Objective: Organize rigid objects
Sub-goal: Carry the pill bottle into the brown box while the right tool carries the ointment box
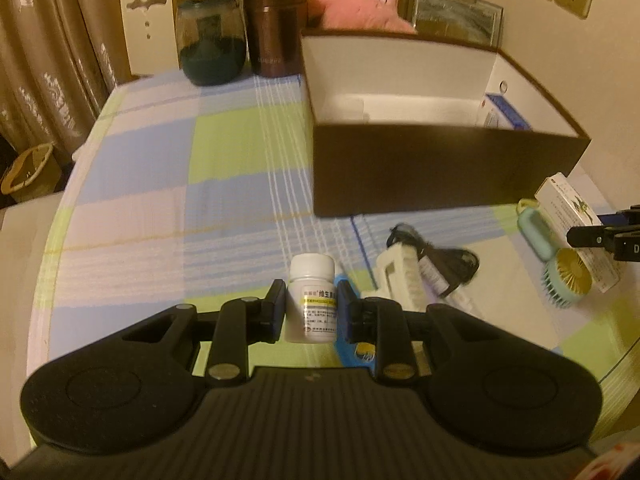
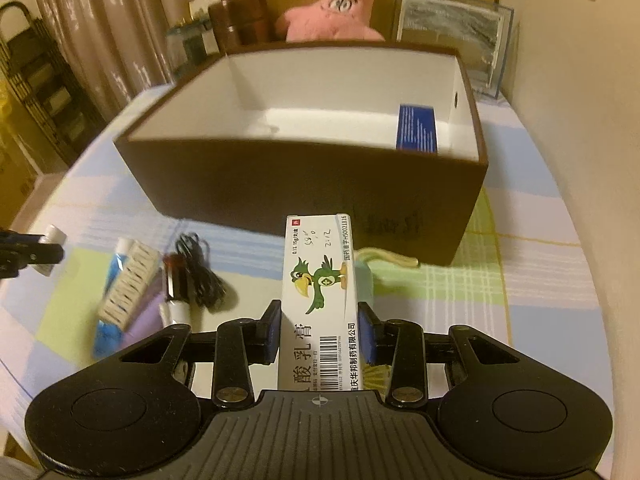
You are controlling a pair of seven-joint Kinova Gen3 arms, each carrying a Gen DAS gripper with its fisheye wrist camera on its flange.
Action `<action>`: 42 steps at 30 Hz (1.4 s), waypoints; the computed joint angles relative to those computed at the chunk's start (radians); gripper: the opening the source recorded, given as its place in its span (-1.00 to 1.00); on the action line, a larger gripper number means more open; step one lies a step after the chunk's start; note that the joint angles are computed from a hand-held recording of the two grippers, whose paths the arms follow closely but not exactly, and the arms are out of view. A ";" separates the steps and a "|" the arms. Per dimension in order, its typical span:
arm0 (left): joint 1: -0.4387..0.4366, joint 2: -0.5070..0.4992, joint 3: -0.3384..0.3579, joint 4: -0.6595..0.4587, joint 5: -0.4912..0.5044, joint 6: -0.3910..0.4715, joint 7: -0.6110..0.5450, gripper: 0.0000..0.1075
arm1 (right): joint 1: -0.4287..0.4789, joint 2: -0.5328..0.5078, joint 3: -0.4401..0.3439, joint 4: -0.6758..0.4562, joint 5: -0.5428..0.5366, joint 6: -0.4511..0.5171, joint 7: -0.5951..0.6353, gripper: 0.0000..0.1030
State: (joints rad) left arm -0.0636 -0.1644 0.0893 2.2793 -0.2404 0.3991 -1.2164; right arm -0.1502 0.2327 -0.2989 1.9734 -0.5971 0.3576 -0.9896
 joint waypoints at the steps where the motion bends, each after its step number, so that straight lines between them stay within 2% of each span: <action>1: 0.001 -0.005 0.002 -0.007 -0.001 0.001 0.000 -0.54 | 0.018 -0.007 -0.014 -0.004 -0.023 0.007 0.018 -0.25; 7: 0.002 -0.012 0.019 -0.073 -0.018 0.016 0.000 -0.54 | 0.060 -0.025 -0.021 -0.061 -0.169 0.081 0.126 -0.25; 14: 0.012 0.045 0.030 -0.175 -0.046 -0.015 -0.002 -0.54 | 0.014 0.008 0.025 -0.168 -0.214 0.107 0.124 -0.25; 16: 0.021 0.075 0.033 -0.209 -0.066 -0.024 0.006 -0.54 | 0.001 0.027 0.032 -0.202 -0.197 0.098 0.098 -0.25; 20: 0.060 0.150 -0.001 -0.287 -0.032 -0.036 -0.035 -0.54 | -0.016 0.075 0.032 -0.276 -0.146 0.078 0.036 -0.25; 23: 0.096 0.221 -0.021 -0.364 -0.074 -0.017 -0.008 -0.54 | -0.037 0.113 0.039 -0.330 -0.082 0.063 -0.037 -0.25; 28: 0.123 0.325 -0.054 -0.470 -0.007 0.006 -0.086 -0.54 | -0.058 0.185 0.050 -0.414 0.023 0.070 -0.166 -0.25; 33: 0.100 0.421 -0.046 -0.565 0.107 0.043 -0.206 -0.54 | -0.099 0.259 0.087 -0.495 0.146 0.097 -0.304 -0.25; 42: 0.122 0.577 -0.071 -0.709 0.151 0.112 -0.281 -0.54 | -0.139 0.370 0.117 -0.621 0.301 0.157 -0.471 -0.25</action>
